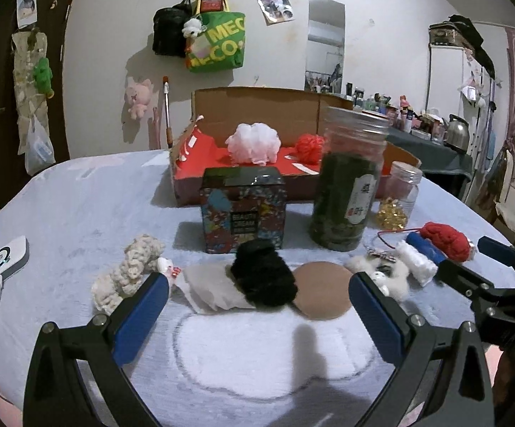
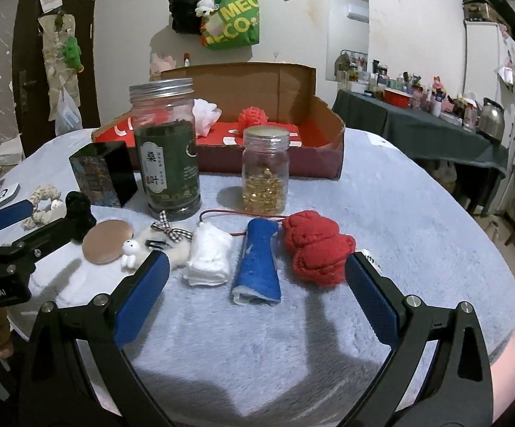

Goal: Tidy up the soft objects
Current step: 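Grasp the black pompom with the left tool while the right tool grasps the red knitted toy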

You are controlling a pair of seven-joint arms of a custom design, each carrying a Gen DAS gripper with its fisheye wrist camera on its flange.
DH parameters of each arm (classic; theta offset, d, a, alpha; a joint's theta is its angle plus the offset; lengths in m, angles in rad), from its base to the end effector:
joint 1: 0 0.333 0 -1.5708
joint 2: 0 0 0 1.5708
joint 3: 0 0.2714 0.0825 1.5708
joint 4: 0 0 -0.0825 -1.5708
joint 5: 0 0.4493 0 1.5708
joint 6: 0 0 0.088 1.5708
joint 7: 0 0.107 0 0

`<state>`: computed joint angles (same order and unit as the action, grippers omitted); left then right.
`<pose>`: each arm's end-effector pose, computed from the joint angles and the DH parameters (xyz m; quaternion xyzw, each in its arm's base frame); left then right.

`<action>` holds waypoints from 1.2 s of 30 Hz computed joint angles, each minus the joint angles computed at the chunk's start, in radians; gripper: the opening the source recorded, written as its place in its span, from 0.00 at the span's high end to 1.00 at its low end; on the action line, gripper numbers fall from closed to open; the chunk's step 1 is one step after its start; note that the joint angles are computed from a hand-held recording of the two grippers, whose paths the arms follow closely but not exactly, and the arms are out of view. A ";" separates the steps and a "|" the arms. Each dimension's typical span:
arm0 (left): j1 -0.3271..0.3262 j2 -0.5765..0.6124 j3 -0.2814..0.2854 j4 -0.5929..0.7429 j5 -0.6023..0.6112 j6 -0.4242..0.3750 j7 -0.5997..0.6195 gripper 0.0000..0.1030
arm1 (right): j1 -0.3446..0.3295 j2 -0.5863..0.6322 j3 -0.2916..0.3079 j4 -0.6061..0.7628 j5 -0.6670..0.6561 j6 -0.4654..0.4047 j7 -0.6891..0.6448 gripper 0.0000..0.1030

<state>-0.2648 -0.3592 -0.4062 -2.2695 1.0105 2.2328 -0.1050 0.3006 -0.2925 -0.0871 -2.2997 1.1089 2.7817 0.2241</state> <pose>0.4497 -0.3320 0.4712 -0.7375 0.4610 -0.2807 0.4059 0.5661 0.0806 0.4625 -0.7815 0.3931 -0.2277 0.4276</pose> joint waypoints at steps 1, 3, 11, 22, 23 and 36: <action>0.000 -0.007 0.006 -0.007 -0.004 0.006 0.006 0.00 | -0.001 0.002 0.000 0.002 -0.001 0.000 0.002 0.02; 0.001 -0.015 0.012 -0.012 -0.016 0.009 0.018 0.00 | -0.006 0.013 0.000 0.013 -0.010 -0.001 0.010 0.02; 0.016 -0.021 0.022 -0.006 -0.041 0.037 0.103 0.01 | -0.061 0.089 0.000 0.110 -0.080 -0.110 0.122 0.02; 0.035 0.012 0.072 0.014 -0.164 0.140 0.319 0.27 | -0.152 0.229 0.035 0.271 -0.173 -0.243 0.253 0.11; 0.036 0.017 0.075 0.016 -0.178 0.144 0.334 0.34 | -0.156 0.237 0.040 0.279 -0.185 -0.243 0.260 0.19; 0.065 0.010 0.082 0.015 -0.287 0.275 0.438 0.73 | -0.183 0.212 0.045 0.305 -0.086 -0.364 0.182 0.65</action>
<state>-0.1999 -0.3488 -0.3246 -2.2546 0.7236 2.5082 0.3325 0.1181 -0.0800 -0.0418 -1.9948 1.0228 2.4181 0.4060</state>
